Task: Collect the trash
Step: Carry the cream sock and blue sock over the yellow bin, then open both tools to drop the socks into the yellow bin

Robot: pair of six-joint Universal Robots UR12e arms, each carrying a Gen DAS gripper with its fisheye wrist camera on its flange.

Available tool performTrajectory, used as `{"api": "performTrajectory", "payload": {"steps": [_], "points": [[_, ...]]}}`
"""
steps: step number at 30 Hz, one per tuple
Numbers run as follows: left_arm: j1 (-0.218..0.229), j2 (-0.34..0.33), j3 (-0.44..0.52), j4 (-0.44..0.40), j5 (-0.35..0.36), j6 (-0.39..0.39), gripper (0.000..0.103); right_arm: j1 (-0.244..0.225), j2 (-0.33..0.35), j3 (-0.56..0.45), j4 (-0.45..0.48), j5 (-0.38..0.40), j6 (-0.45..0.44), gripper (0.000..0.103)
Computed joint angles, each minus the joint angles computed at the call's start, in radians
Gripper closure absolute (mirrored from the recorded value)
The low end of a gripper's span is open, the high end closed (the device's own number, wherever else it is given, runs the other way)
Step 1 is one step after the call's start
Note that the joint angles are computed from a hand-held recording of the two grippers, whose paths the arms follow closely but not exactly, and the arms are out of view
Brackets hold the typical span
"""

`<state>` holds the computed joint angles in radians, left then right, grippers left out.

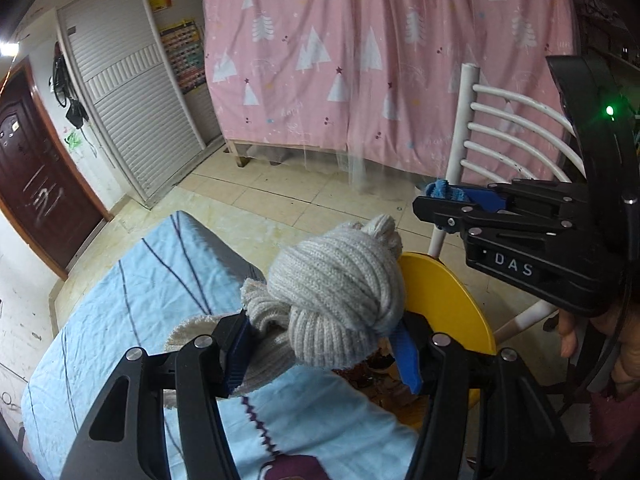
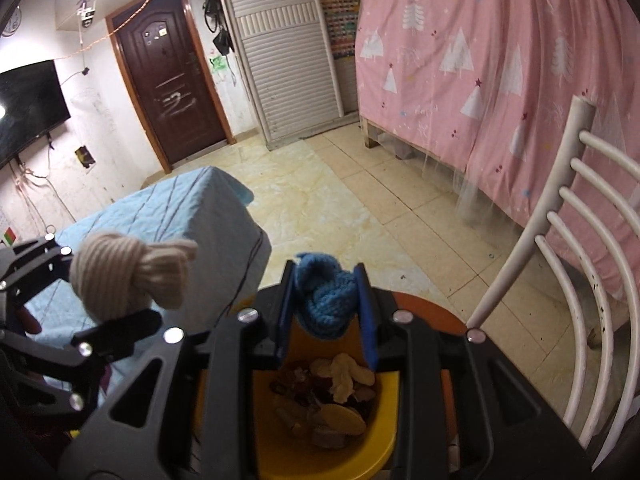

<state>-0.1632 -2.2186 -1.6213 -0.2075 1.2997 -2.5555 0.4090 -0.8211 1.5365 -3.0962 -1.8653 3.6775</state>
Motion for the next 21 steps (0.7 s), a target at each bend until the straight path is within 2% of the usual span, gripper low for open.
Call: {"api": "performTrajectory", "payload": {"steps": [5,9,15,21], "points": [[-0.009,-0.007,0.012,-0.033,0.008,0.016,0.051,-0.003,-0.001,0.007,-0.002,-0.001,0.014,0.075],[-0.015,-0.011,0.016,-0.055,0.023,0.031,0.043,-0.004,0.0,0.005,-0.001,-0.005,0.017,0.068],[-0.012,-0.01,0.018,-0.05,0.027,0.035,0.034,0.0,0.003,0.004,0.0,-0.012,0.023,0.053],[-0.001,0.0,0.012,-0.04,0.012,0.011,0.032,-0.001,0.002,0.005,-0.003,-0.01,0.017,0.05]]}}
